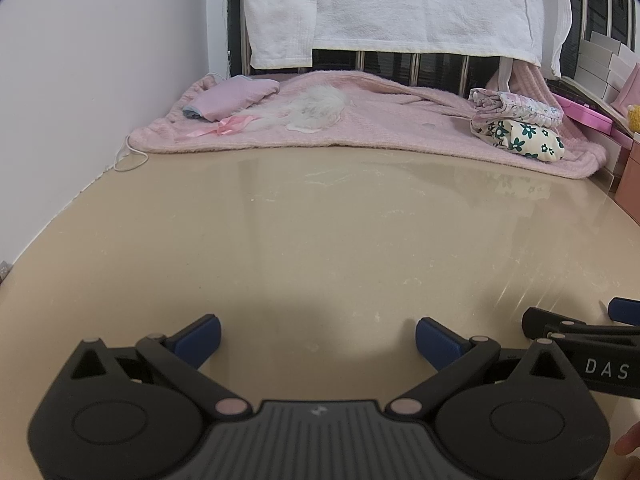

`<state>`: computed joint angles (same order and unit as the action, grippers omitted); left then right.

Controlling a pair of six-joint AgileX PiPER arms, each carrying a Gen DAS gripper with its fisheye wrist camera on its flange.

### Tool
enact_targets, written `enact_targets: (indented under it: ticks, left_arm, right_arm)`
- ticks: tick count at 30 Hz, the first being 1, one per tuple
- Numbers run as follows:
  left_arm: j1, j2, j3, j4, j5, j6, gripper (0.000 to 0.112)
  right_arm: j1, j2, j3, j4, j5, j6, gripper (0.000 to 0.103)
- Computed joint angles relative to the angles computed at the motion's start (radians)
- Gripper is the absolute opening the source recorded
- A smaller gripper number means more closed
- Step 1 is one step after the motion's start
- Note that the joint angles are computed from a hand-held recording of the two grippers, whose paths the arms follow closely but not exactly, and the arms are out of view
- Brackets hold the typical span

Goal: Fold clothes

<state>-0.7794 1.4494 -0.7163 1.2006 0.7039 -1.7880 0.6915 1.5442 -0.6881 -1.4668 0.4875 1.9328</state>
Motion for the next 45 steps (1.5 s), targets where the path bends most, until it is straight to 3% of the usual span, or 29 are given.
enact_targets:
  ticks: [37, 38, 42, 44, 45]
  left_arm:
    - [-0.015, 0.001, -0.005, -0.015, 0.014, 0.015, 0.103]
    - [0.002, -0.011, -0.001, -0.021, -0.013, 0.042, 0.103]
    - [0.212, -0.097, 0.006, -0.107, -0.25, 0.291, 0.102]
    - [0.326, -0.115, -0.03, -0.085, -0.303, 0.315, 0.102]
    - [0.407, -0.097, -0.07, -0.089, -0.355, 0.369, 0.102]
  right_arm:
    - [0.008, 0.009, -0.011, 0.015, 0.006, -0.014, 0.103]
    - [0.002, 0.011, -0.021, 0.029, -0.004, -0.039, 0.103]
    - [-0.035, 0.021, -0.091, 0.088, -0.065, -0.172, 0.102]
    - [-0.061, 0.025, -0.145, -0.045, -0.126, -0.11, 0.103]
    - [-0.095, 0.039, -0.194, -0.11, -0.205, -0.101, 0.103]
